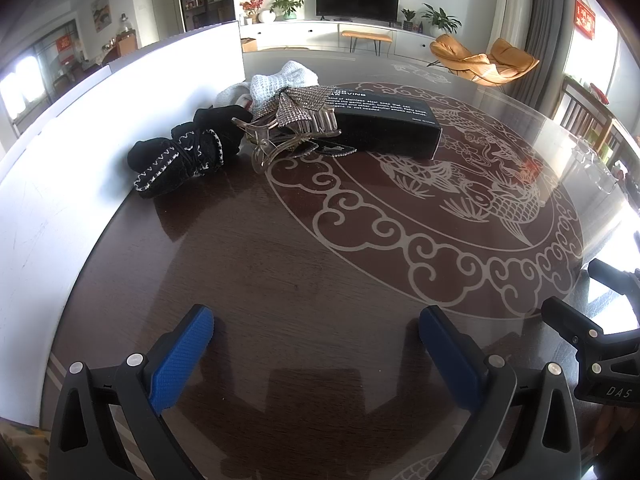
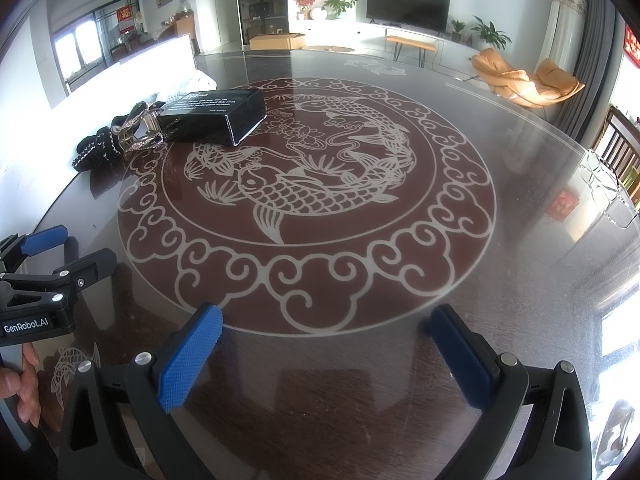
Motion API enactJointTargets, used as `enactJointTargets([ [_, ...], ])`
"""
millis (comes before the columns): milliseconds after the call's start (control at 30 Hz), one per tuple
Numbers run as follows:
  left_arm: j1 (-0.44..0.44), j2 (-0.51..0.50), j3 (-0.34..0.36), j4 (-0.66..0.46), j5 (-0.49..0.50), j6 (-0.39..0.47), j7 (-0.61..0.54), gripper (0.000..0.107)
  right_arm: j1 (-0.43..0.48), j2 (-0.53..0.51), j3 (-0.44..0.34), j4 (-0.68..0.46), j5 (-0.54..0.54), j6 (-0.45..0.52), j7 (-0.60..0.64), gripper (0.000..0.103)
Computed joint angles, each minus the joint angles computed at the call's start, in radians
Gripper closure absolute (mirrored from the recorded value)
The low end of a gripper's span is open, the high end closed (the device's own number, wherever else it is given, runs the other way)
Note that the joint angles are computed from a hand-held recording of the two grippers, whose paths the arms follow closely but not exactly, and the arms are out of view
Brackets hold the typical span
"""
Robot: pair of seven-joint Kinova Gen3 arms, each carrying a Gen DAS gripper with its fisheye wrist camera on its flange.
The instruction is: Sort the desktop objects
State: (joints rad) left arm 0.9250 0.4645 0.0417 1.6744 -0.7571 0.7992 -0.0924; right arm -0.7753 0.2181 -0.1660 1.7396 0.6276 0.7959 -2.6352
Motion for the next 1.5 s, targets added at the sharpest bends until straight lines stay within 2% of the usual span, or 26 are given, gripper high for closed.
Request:
enactJointTargets([
  [1500, 0.012, 0.008, -0.003, -0.009, -0.010, 0.015, 0.031, 0.004, -0.001, 0.000, 0.000, -0.001, -0.001, 0.001, 0.000, 0.000],
])
